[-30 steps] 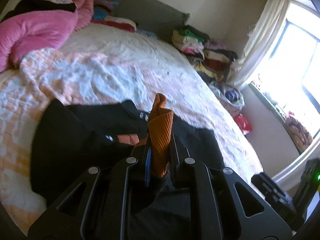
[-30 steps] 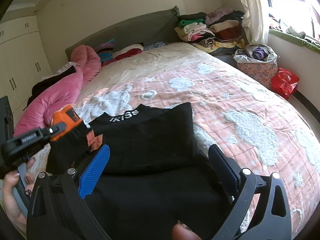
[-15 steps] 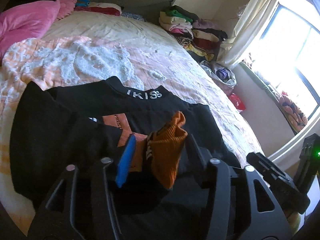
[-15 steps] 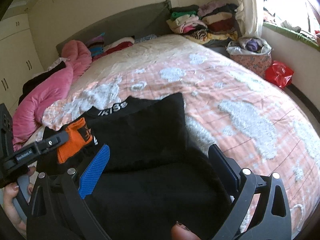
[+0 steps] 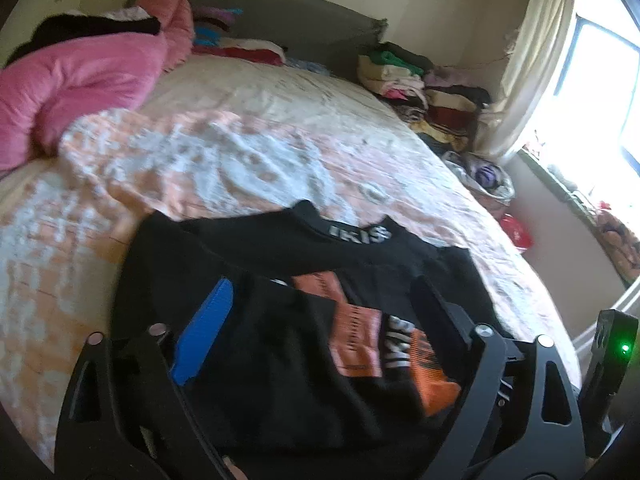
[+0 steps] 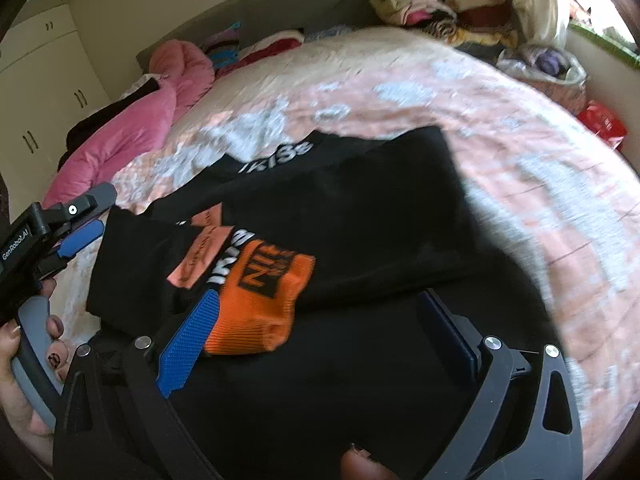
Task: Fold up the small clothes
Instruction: 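Release the sleeve onto the sweatshirt with the left gripper, then grasp the crossed orange cuffs with the right gripper and straighten them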
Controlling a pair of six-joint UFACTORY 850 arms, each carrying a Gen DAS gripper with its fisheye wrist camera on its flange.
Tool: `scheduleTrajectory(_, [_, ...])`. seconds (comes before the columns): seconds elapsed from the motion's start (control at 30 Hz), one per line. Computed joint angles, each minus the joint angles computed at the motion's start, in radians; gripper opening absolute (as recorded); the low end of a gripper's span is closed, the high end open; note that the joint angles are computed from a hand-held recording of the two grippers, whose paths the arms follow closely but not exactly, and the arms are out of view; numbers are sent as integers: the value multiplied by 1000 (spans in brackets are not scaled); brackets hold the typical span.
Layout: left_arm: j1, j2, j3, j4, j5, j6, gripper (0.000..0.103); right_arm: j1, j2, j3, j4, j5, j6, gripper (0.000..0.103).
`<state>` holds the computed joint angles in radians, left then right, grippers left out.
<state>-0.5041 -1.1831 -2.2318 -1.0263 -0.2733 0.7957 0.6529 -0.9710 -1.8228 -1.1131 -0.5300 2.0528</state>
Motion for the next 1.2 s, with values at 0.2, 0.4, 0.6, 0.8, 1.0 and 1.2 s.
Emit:
scheduleTrajectory(0.2, [14, 26, 40, 52, 92, -55, 93, -15, -90, -132, 196, 85, -200, 63])
scheduleTrajectory(0.4, [41, 35, 51, 30, 111, -85, 93, -8, -132, -209, 235, 41, -302, 18])
scheduleTrajectory(0.6, [74, 50, 80, -83, 122, -44, 93, 3, -112, -209, 131, 17, -300, 14])
scheduleTrajectory(0.8, [93, 57, 96, -72, 135, -99, 93, 3, -114, -275, 55, -16, -387, 12])
scheduleTrajectory(1.0, [101, 50, 83, 20, 128, -207, 93, -1, -102, -324, -58, -108, -465, 11])
scheduleTrajectory(1.2, [88, 38, 60, 238, 123, -385, 93, -8, -66, -276, -134, -175, -449, 8])
